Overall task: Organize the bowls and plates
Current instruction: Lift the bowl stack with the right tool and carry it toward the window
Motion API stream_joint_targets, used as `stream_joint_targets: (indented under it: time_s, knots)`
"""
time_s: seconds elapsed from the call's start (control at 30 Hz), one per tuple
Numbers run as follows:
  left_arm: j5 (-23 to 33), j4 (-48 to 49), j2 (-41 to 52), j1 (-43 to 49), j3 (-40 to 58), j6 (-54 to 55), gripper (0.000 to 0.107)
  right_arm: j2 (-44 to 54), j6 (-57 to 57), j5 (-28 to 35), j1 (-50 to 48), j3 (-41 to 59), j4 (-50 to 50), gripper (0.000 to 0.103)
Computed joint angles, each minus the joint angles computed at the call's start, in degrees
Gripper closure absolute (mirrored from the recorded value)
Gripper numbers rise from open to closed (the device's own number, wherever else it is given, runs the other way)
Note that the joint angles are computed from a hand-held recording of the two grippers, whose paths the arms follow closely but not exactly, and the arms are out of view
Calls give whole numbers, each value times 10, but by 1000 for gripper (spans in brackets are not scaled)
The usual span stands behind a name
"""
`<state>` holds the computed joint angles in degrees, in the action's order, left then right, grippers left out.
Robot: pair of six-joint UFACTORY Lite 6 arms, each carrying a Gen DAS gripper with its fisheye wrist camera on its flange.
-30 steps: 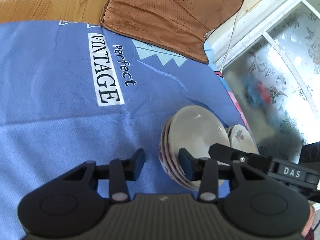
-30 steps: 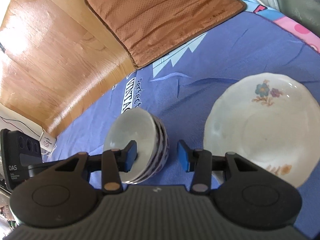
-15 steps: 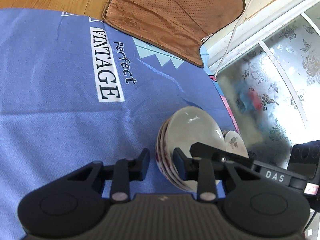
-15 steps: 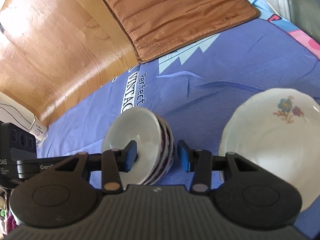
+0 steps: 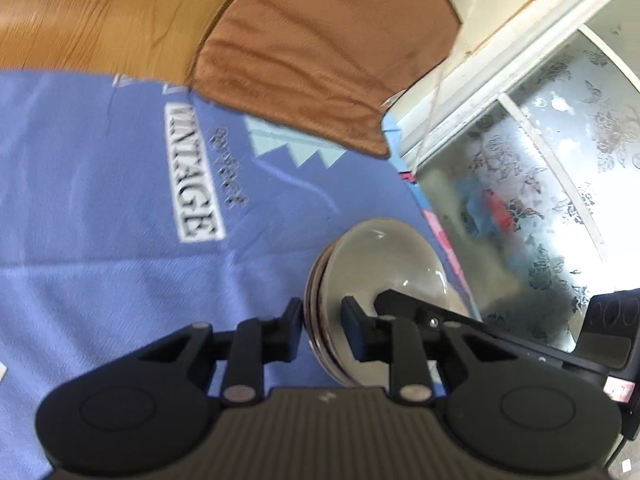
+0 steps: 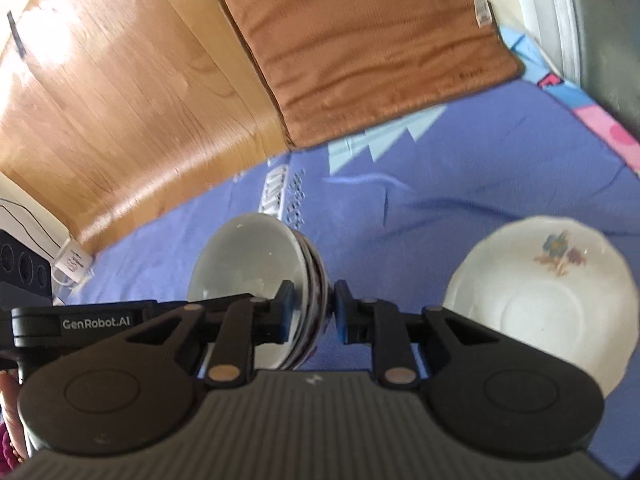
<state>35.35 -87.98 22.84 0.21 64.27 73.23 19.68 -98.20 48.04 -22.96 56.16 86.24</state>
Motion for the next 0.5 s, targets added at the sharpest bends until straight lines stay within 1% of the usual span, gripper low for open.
stream_joint_targets:
  time_s: [0.1, 0.23, 0.4, 0.5]
  knots:
    - [-13, 27, -20, -29, 20, -41, 85, -23, 2, 20, -27, 1, -10, 79]
    - [-33, 82, -17, -87, 81, -116, 85, -37, 16, 50, -82, 19, -32, 79]
    - [-54, 152, 18, -157, 165, -203, 84, -36, 24, 77, -155, 47, -63, 79]
    - [-63, 183, 59, -191, 212, -239, 83, -20, 18, 79, -187, 61, -73, 79]
